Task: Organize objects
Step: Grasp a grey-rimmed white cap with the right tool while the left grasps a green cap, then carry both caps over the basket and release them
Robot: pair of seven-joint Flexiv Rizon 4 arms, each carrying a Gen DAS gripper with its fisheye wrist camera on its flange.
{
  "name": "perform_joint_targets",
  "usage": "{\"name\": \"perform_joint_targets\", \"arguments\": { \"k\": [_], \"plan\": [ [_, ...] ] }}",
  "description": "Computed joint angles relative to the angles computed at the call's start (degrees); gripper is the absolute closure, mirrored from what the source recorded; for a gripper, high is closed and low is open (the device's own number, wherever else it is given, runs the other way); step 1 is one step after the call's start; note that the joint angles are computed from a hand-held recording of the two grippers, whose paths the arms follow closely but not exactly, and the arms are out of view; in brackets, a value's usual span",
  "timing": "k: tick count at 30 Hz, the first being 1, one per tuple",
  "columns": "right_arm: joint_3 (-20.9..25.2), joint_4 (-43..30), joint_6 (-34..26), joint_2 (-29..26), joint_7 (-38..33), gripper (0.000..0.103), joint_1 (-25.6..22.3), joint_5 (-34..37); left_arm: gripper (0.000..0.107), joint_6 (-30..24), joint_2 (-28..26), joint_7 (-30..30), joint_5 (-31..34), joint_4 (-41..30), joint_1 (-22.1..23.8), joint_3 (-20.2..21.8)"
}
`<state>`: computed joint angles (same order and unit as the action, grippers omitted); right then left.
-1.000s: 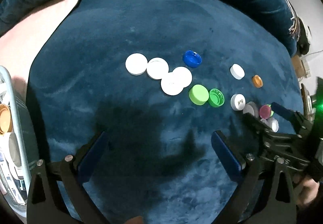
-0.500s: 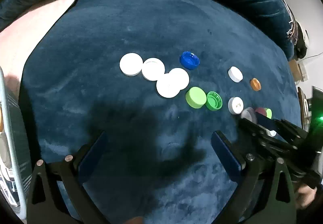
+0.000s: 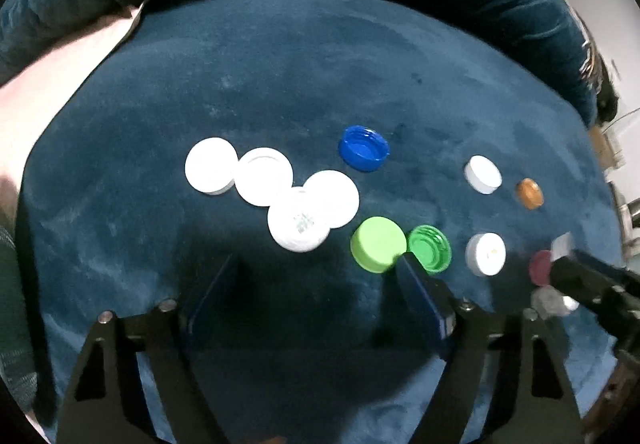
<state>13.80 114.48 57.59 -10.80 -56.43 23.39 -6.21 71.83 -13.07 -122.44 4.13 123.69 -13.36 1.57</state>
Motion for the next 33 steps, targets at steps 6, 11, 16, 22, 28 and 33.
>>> {"name": "perform_joint_targets", "arguments": {
  "k": [6,11,16,22,28,33],
  "plan": [
    [0.4,-1.2,0.6,-0.8,-1.1,0.061,0.0,1.4,0.029,-1.0,-1.1,0.2,2.7,-2.5,-1.0,0.4],
    [0.2,-1.3,0.8,-0.9,-1.2,0.061,-0.1,1.6,0.032,-2.6,-3.7,1.7,6.4,-6.0,-2.1,0.9],
    [0.1,-1.6,1.2,-1.0,-0.4,0.061,0.2,1.3,0.073,-1.1,-3.6,3.0,7.4,-5.5,-2.4,1.7],
    [0.4,-2.2,2.0,-1.0,-1.0,0.061,0.2,1.9,0.077,3.5,-0.5,10.9,-6.0,1.2,2.8,-3.6],
    [0.7,-2.7,2.5,-1.0,-1.4,0.061,0.6,2.3,0.077,4.0,4.1,16.0,-14.5,5.9,3.7,-4.5],
    [1.2,-3.6,2.7,-1.1,-2.0,0.061,1.2,2.6,0.077,2.5,8.9,16.1,-14.1,7.4,3.5,-2.7]
  ]
}}
